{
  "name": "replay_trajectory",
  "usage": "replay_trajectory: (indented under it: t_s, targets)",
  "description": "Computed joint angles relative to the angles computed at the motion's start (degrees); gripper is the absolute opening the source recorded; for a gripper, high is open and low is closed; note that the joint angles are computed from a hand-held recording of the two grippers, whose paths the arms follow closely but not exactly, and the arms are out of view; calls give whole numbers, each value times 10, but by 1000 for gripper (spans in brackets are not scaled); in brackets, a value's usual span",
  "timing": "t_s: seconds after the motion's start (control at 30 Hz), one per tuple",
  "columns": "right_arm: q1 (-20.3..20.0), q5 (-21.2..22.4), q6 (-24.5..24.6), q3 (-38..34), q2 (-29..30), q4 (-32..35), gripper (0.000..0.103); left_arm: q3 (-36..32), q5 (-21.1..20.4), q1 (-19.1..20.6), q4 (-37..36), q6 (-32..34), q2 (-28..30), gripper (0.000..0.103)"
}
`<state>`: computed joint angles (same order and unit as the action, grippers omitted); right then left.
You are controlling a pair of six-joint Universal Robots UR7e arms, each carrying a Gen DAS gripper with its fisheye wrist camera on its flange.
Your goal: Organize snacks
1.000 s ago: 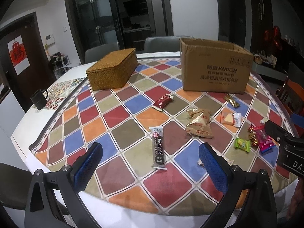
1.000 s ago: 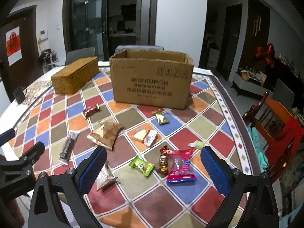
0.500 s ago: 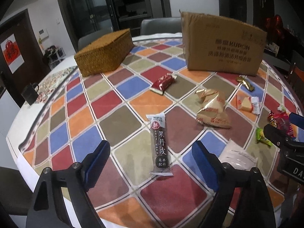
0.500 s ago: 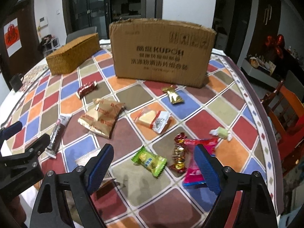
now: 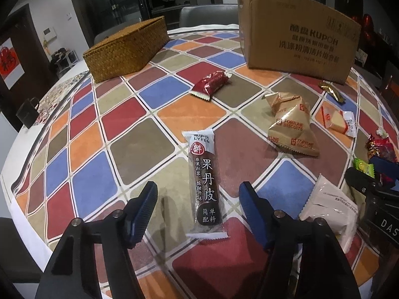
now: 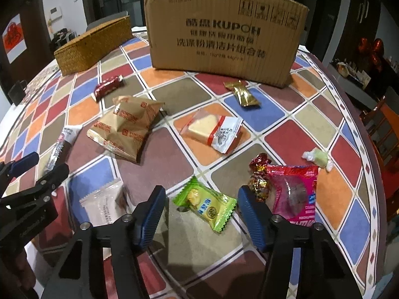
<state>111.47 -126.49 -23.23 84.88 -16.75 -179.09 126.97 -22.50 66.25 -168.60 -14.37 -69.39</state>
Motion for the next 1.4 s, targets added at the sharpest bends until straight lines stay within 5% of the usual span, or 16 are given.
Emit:
replay_trajectory:
  t_s: [0.17, 0.4, 0.57, 0.73, 1.4]
  targets:
    - [-2, 1, -1, -1, 2, -2, 60, 2, -4, 0, -43, 32, 10, 54]
    - [-7, 13, 16, 5, -8, 4, 48, 2, -32, 1, -54, 41, 9, 23]
    - [-8, 20, 19, 12, -11, -3, 44, 6, -32, -2, -54, 39, 7, 21]
    - [-10, 29, 19, 17, -16, 2, 19, 11, -36, -6, -48, 33, 0, 20]
    - [2, 58, 16, 49, -47, -36, 17, 34, -5, -54, -20, -4, -41, 19]
